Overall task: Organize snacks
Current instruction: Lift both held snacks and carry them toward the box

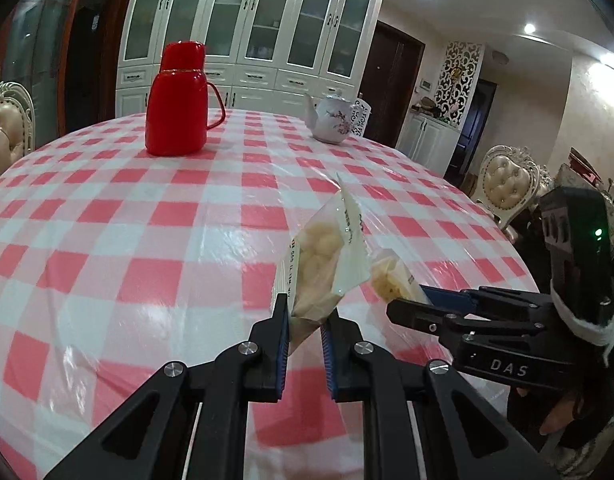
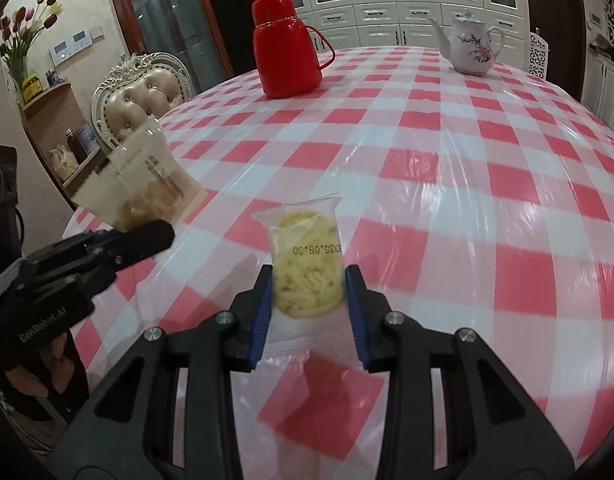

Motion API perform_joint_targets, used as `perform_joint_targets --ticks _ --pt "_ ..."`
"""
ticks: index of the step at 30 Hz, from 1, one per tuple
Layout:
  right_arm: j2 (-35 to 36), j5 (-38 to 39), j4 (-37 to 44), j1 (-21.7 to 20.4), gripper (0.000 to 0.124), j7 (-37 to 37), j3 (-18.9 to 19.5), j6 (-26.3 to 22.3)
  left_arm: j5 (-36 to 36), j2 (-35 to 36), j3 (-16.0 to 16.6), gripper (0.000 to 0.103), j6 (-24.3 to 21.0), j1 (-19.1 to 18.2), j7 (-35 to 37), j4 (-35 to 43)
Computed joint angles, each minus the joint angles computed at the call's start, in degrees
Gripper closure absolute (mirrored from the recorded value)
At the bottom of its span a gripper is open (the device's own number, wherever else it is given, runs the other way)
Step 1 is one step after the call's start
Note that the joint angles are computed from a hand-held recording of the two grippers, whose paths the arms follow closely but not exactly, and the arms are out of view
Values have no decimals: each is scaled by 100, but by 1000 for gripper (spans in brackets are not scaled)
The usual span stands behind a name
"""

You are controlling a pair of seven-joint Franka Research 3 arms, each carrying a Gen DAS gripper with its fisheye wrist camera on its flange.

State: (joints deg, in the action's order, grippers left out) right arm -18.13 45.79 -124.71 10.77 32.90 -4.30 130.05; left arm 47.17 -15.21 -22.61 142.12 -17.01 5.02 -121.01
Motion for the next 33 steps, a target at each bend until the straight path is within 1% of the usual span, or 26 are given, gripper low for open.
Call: perform_joint_targets --ticks 7,14,19,24,30,33 --pt "-513 -46 -417 -100 85 -231 -165 15 218 146 -174 88 -280 -131 -7 234" --pt "-1016 -198 -755 -344 85 -387 -434 -48 464 622 -234 88 -320 -450 95 711" --pt "-1387 -354 -962 -611 85 -515 -673 -120 643 1155 -248 88 -291 -855 298 1255" --pt "-1706 -718 -1141 -1002 85 -681 -860 -2 705 1806 -161 88 -240 -1367 710 1921" --pt "-1727 -1177 -1116 -1455 85 -804 -1073 157 605 2595 32 88 -248 -1991 1373 2797" --pt "-1631 -1450 -1065 -1699 85 -767 -1098 268 390 3000 124 88 -165 -2235 1818 3224"
